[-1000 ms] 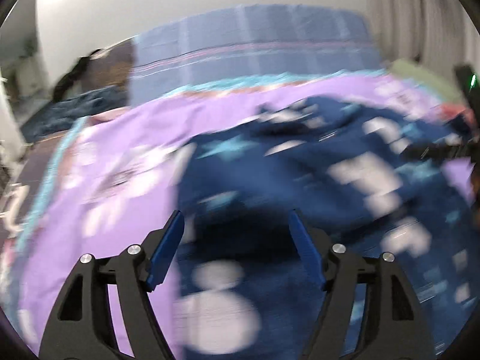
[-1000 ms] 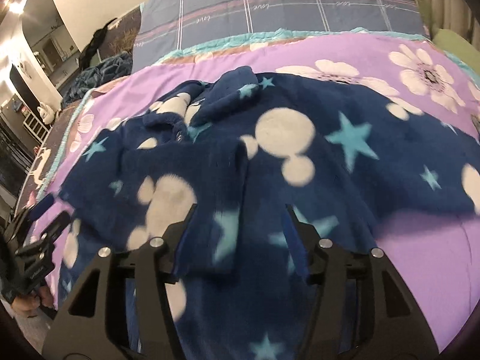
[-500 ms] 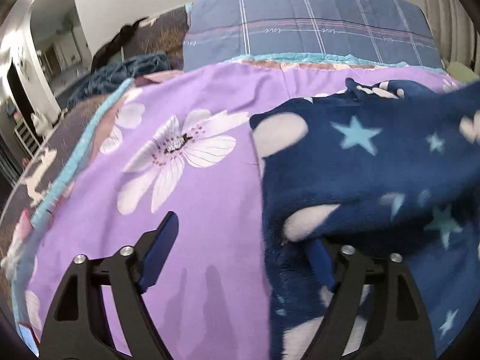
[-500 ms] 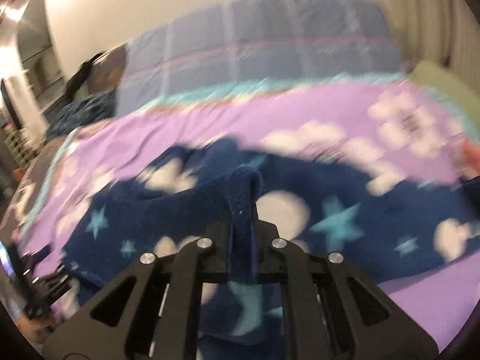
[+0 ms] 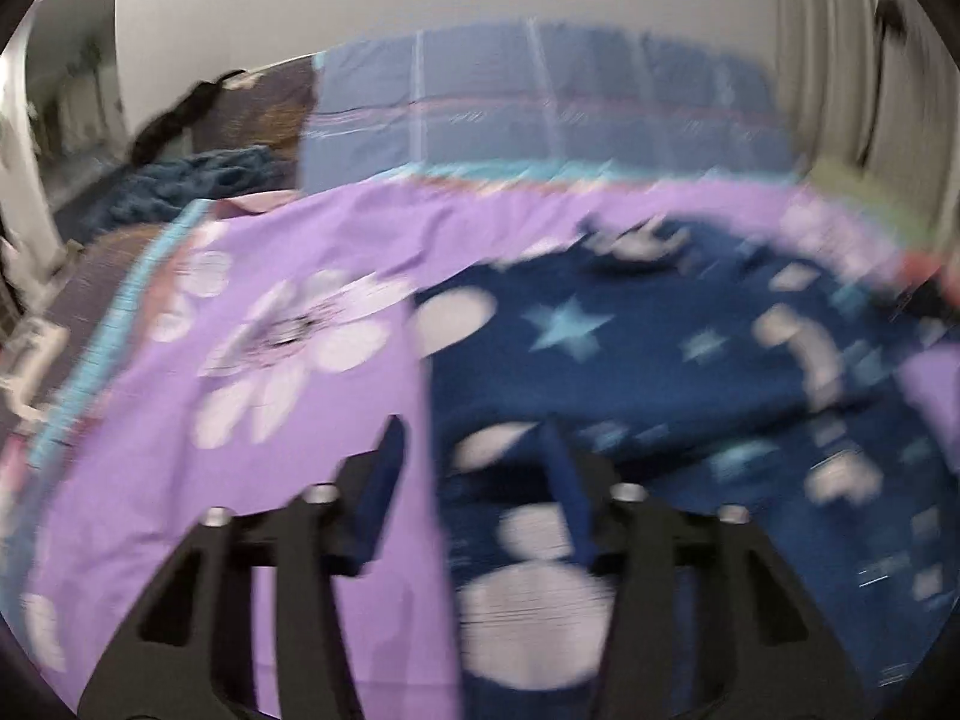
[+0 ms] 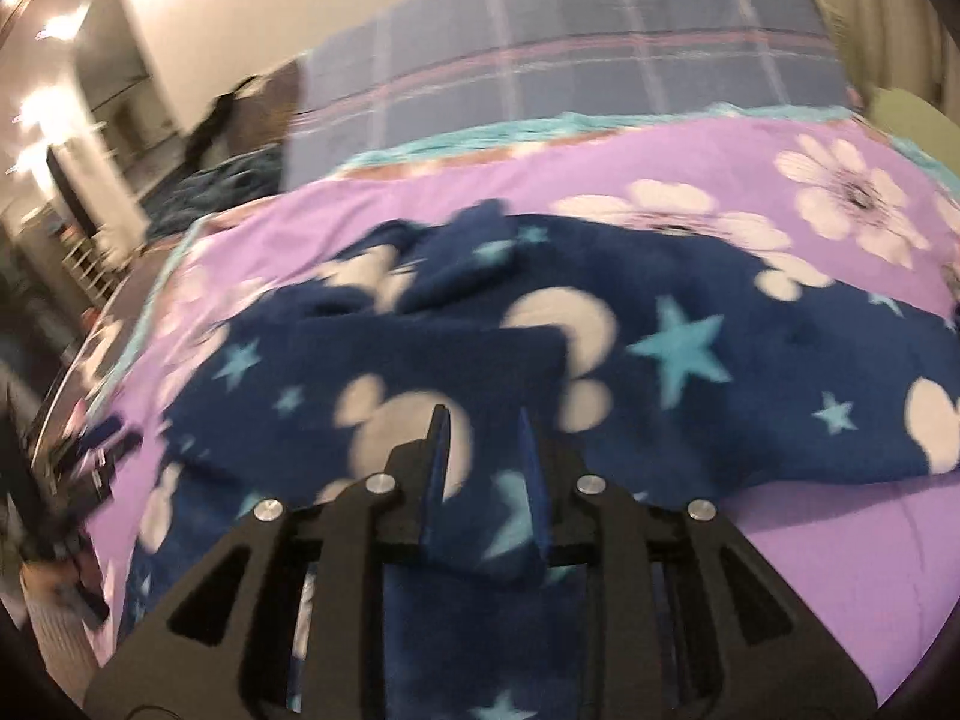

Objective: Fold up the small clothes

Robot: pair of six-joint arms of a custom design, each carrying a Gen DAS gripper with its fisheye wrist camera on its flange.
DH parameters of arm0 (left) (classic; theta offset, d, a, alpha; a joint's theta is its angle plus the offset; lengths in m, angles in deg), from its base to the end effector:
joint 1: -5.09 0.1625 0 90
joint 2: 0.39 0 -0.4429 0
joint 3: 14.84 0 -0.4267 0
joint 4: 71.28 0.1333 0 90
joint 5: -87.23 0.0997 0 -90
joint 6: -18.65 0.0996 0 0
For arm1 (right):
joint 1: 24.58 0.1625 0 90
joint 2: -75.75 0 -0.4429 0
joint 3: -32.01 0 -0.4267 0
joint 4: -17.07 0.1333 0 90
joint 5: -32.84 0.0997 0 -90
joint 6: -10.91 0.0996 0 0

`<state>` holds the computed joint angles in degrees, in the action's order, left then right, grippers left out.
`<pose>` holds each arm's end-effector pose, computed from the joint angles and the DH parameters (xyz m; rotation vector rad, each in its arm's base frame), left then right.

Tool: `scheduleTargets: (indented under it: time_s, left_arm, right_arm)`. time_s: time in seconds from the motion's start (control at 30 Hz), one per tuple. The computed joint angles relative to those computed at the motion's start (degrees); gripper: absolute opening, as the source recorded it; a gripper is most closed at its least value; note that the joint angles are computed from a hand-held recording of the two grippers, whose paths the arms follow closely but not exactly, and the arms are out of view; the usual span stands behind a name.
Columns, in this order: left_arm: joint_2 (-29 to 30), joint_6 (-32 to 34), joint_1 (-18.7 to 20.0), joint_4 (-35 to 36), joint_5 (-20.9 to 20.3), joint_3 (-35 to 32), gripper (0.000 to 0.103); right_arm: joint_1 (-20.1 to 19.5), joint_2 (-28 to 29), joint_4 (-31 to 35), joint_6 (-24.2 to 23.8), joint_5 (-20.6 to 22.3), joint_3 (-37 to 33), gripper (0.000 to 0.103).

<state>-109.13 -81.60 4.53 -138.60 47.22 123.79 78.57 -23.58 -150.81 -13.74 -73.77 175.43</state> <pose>-0.2394 -0.2073 0.2512 0.3031 2.1242 -1.0678 0.1864 -0.3370 0.2788 0.7601 -2.5890 0.7752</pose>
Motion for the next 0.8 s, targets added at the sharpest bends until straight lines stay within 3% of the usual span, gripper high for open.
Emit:
scheduleTargets:
  time_s: [0.07,0.13,0.2,0.27,0.43,0.53,0.6,0.63,0.67,0.7,0.8]
  left_arm:
    - [-0.58,2.71,0.6,-5.58,2.14,0.57,0.035]
    - [1.16,6.81,3.83,-11.99,4.04,1.2,0.034]
    - [6.41,15.07,10.76,-21.48,3.07,1.97,0.034]
    - [12.29,18.53,16.01,-25.56,1.18,2.74,0.035]
    - [20.71,14.62,15.02,-17.2,2.0,-0.69,0.036]
    - [20.07,14.57,15.04,-16.87,1.44,-1.06,0.036]
    - [17.59,13.93,14.6,-17.96,0.54,-1.26,0.036]
    - [16.03,14.54,13.83,-19.81,0.43,-0.83,0.037]
    - [14.14,16.37,12.61,-23.13,1.0,-0.02,0.04]
    - [13.27,18.13,11.8,-25.23,2.18,0.48,0.051]
    - [15.24,20.95,10.15,-27.73,7.15,-0.84,0.067]
  right_arm:
    - [0.27,2.71,0.07,-0.56,-2.24,0.44,0.025]
    - [0.1,7.29,0.38,1.14,-7.82,-0.01,0.024]
    - [-0.48,9.75,-6.22,-1.05,-8.19,1.54,0.023]
    - [0.59,10.94,-9.26,-2.59,-9.68,2.1,0.023]
    - [0.63,12.02,-10.29,-3.03,-10.11,1.79,0.025]
    - [-0.23,9.73,-8.03,-2.77,-8.06,1.91,0.025]
    - [-1.78,4.01,-0.34,-0.75,-4.93,1.84,0.028]
    - [-2.44,1.22,2.83,1.03,-3.58,1.57,0.045]
    - [-2.6,-1.44,3.59,1.94,-4.63,1.51,0.075]
    - [-2.58,-3.61,1.96,0.78,-5.77,1.83,0.075]
    - [-1.82,-6.11,-11.55,-8.13,-12.69,2.48,0.073]
